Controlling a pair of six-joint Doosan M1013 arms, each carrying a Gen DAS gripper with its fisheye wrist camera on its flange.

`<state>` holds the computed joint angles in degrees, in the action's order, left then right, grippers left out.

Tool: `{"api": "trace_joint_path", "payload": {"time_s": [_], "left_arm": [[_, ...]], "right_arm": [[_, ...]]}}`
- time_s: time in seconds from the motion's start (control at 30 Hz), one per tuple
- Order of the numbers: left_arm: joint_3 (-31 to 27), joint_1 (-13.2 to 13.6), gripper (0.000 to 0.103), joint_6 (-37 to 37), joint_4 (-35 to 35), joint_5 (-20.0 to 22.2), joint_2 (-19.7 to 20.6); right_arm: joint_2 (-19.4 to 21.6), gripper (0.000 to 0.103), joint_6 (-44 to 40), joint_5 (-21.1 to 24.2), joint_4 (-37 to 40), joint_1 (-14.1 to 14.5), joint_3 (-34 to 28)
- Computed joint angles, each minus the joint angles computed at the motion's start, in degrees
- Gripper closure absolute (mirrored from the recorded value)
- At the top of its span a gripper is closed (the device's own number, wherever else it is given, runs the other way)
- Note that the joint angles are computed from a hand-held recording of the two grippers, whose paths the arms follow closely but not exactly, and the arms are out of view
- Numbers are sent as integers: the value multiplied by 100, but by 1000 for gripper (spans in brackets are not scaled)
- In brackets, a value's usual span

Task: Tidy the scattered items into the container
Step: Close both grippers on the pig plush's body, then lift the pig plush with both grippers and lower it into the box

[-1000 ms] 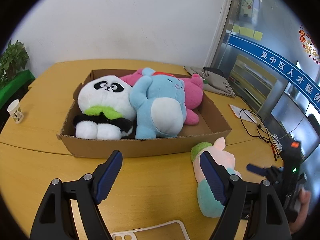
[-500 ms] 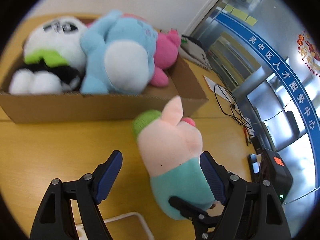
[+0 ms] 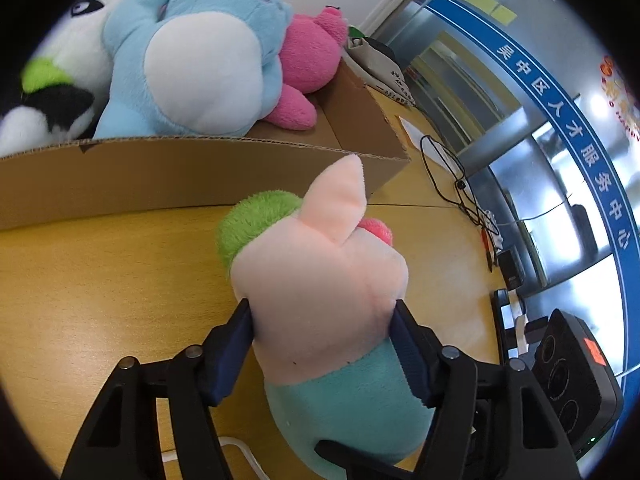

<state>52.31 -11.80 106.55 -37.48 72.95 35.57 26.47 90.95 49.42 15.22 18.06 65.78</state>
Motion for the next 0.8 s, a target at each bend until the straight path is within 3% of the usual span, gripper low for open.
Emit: {"api": "trace_joint_path", "payload": {"time_s": [0.27, 0.47, 0.8], "left_arm": [[5, -36, 44, 229, 103, -122, -135], [-158, -26, 44, 544, -16, -441, -262], [-1665, -131, 44, 575, 240, -625, 215]], "right_arm": [[-71, 25, -73, -119, -146, 29, 34], [-234, 26, -172, -641, -408, 74, 77], [63, 26, -719, -884, -653, -39, -881]]}}
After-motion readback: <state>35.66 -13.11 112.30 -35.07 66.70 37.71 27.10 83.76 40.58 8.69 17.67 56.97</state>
